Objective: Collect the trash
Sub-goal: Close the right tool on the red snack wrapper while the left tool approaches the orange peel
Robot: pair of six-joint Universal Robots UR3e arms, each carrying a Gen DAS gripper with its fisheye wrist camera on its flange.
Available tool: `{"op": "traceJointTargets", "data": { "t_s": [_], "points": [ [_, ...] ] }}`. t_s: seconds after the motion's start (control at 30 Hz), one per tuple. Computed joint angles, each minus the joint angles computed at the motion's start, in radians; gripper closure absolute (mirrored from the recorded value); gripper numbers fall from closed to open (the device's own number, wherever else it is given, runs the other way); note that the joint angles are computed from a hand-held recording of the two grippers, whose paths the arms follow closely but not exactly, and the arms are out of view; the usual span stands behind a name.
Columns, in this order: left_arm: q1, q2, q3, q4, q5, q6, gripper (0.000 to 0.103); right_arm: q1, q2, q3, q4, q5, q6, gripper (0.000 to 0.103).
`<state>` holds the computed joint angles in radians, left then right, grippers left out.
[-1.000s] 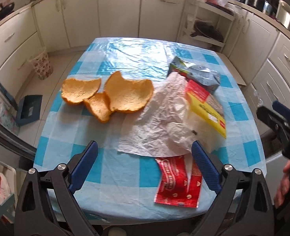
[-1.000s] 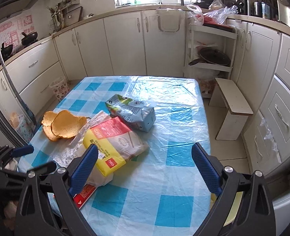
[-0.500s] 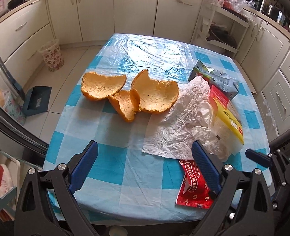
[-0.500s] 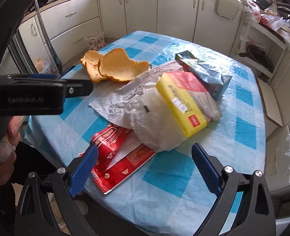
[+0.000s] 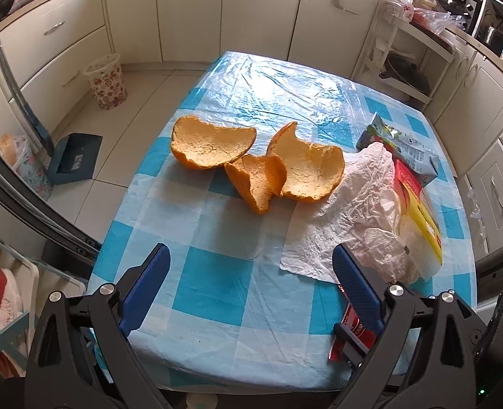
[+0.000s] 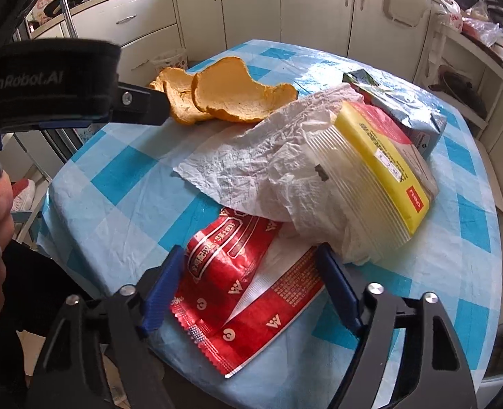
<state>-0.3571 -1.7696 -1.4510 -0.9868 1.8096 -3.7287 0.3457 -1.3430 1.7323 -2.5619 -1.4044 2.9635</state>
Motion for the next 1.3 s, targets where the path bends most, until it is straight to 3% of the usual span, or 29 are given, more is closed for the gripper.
{"op": "traceJointTargets", "data": {
  "t_s": [0.03, 0.1, 0.13, 0.4, 0.53, 0.73, 0.83, 0.9, 1.07, 1.13, 1.2, 1.3],
  "points": [
    [0.014, 0.009, -0.014, 0.003, -0.014, -0.002, 0.011, 0.001, 0.000, -0.009, 0.009, -0.003, -0.002, 0.052],
    [0.049, 0.032, -0.050, 0.015, -0.050, -0.007, 0.011, -0.014, -0.006, -0.029, 0.055, 0.025, -0.012, 0.086],
    [0.070, 0.045, -0.072, 0.025, -0.073, -0.011, 0.011, -0.034, -0.015, -0.034, 0.090, 0.060, -0.016, 0.089],
    [0.181, 0.091, -0.185, 0.111, -0.147, -0.066, 0.011, -0.252, -0.109, -0.041, 0.424, 0.436, -0.095, 0.096],
    [0.216, 0.069, -0.209, 0.172, -0.204, -0.110, 0.011, -0.305, -0.170, -0.026, 0.557, 0.551, -0.184, 0.096],
    [0.120, -0.084, -0.020, 0.103, -0.023, -0.102, 0.011, -0.374, -0.226, 0.006, 0.644, 0.613, -0.246, 0.096],
    [0.078, -0.145, 0.066, 0.044, 0.066, -0.079, 0.022, -0.411, -0.250, 0.018, 0.663, 0.629, -0.260, 0.095],
    [0.079, -0.167, 0.092, 0.029, 0.062, -0.060, 0.034, -0.426, -0.258, 0.019, 0.667, 0.640, -0.258, 0.095],
    [0.082, -0.211, 0.126, 0.044, 0.059, -0.059, 0.045, -0.441, -0.229, 0.007, 0.653, 0.657, -0.254, 0.095],
    [0.082, -0.221, 0.137, 0.054, 0.060, -0.058, 0.058, -0.447, -0.231, 0.002, 0.672, 0.666, -0.265, 0.095],
    [0.079, -0.225, 0.149, 0.047, 0.051, -0.057, 0.084, -0.472, -0.241, -0.003, 0.726, 0.697, -0.302, 0.094],
    [0.057, -0.222, 0.170, 0.018, 0.076, -0.055, 0.092, -0.504, -0.244, -0.015, 0.792, 0.751, -0.343, 0.094]
  ]
}}
